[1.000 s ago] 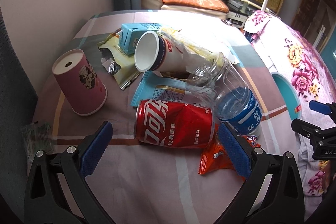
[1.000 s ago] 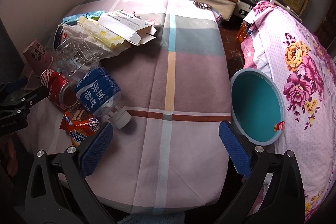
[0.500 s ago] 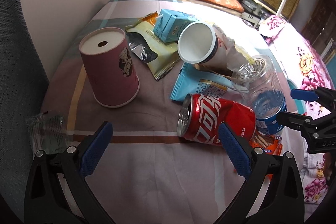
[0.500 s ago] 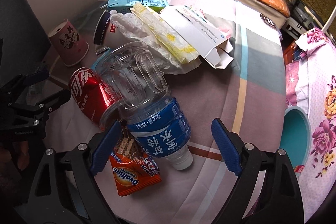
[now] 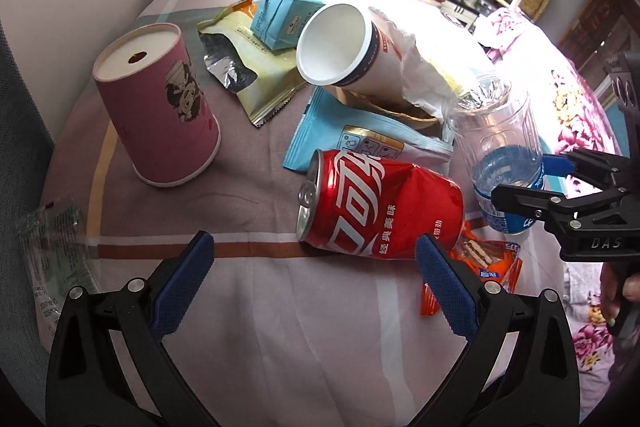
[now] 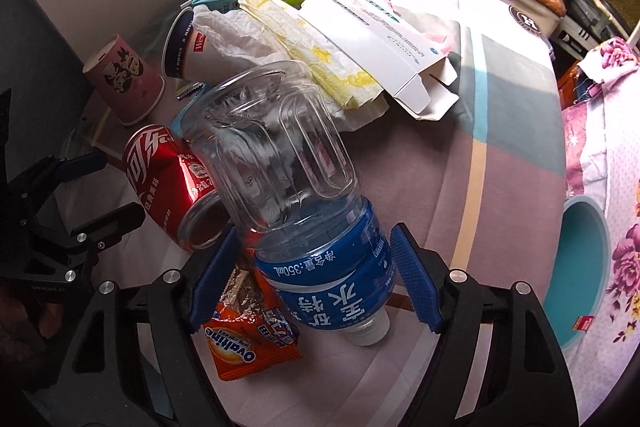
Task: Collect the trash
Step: 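Grasp the blue-label water bottle with the right gripper while the left gripper grasps the red can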
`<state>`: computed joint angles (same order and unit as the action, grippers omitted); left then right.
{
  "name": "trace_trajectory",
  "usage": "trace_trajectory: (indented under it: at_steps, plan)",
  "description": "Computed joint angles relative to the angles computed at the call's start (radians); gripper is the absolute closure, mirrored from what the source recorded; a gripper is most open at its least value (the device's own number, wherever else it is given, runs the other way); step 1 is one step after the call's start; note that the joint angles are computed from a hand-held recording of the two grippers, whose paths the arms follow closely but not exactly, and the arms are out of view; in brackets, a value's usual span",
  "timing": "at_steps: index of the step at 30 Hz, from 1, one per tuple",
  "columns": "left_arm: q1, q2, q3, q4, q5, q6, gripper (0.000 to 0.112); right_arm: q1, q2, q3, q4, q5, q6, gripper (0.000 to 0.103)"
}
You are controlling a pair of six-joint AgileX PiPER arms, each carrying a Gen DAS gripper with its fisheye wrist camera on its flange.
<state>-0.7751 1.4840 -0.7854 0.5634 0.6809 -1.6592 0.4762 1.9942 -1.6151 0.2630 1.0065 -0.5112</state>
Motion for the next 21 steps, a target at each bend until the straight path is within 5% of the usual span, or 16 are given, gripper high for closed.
trace_trajectory:
  at_steps: [6, 9, 14, 21]
  plan:
    - [0.053, 0.054, -0.048, 0.01, 0.003, 0.057, 0.013, -0.085, -0.031, 0.055, 0.033, -0.016, -0.012, 0.03]
    - [0.063, 0.033, -0.022, 0.008, -0.067, 0.065, 0.029, -0.122, -0.054, 0.097, 0.049, -0.032, -0.025, 0.03]
    - [0.009, 0.046, -0.073, -0.028, -0.021, 0.13, 0.053, -0.164, -0.071, 0.134, 0.068, -0.05, -0.038, 0.03]
    - [-0.033, 0.127, -0.166, -0.168, 0.027, 0.371, 0.055, -0.195, -0.108, 0.178, 0.08, -0.06, -0.052, 0.03]
